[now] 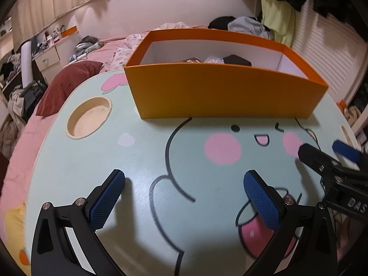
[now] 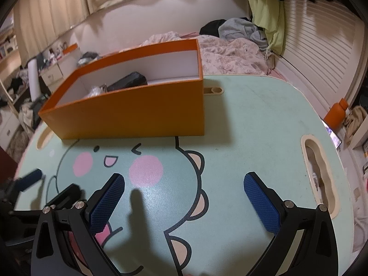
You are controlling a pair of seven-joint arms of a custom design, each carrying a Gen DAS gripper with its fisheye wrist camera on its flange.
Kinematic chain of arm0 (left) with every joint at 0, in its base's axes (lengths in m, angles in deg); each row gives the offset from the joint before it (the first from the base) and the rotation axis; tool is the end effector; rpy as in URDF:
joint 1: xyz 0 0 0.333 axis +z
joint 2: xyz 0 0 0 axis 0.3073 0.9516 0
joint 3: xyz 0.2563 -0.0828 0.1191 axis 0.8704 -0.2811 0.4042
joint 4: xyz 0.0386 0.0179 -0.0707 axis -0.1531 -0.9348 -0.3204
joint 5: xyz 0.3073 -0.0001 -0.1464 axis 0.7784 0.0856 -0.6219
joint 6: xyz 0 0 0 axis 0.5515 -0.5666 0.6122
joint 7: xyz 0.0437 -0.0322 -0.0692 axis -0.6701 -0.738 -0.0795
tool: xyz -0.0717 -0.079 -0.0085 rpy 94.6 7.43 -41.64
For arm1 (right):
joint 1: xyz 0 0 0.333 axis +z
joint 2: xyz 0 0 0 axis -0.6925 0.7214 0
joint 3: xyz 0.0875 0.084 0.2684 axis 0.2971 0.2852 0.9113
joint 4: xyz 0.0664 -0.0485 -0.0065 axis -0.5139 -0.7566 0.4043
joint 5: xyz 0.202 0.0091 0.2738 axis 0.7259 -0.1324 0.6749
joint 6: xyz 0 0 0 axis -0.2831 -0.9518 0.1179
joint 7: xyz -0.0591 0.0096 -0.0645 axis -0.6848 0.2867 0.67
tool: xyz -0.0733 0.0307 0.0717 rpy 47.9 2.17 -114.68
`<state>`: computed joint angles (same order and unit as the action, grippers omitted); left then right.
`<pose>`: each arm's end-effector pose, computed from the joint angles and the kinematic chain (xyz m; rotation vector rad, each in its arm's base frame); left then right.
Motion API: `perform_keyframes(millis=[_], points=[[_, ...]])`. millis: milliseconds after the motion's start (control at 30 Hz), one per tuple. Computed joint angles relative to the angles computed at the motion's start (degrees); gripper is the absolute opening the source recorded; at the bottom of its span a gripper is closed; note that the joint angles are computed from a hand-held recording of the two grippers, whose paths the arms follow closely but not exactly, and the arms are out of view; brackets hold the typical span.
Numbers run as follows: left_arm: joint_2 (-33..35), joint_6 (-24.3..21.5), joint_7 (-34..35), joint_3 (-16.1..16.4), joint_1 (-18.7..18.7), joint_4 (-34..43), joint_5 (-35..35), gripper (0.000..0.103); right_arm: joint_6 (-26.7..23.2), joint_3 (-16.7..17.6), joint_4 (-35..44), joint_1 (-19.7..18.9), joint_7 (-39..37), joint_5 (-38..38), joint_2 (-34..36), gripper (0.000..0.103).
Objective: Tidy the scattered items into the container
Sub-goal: 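Reach into the orange box and grasp the plastic-wrapped ball with the left tool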
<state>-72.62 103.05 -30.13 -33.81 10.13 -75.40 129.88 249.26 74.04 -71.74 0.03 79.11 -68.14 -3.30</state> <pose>0.4072 -0.1990 0.3834 -1.9276 1.7362 -0.5570 0.4480 0.4164 0.3752 -1.9441 1.5772 -0.4747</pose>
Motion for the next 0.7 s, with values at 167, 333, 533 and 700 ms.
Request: perform_keyframes(millis=[167,333,533,700], points=[[-11.63,1.87,-4.94,-1.21,2.61,-2.84,9.16,0.103,-2.78,0.75,1.59,0.15,-1.99,0.73,0.84,0.103],[-8.20,8.15,34.80,10.15,-6.78,3.24,-25.52,0.067,-2.13,0.51,1.60,0.48,-0.70,0.35,0.89,0.103],[10.55,-16.28,69.01,27.47,-23.62,28.20,-64.45,0.025,-0.07,0.12,0.31,0.38,0.40,-0.18,0.16,0.103],[17.34,-18.43,63.69,25.07,-20.44,32.66,-59.88,0.024,2.42,-0.49,-1.03,-0.04,0.47,-0.27,-0.36,0.103]])
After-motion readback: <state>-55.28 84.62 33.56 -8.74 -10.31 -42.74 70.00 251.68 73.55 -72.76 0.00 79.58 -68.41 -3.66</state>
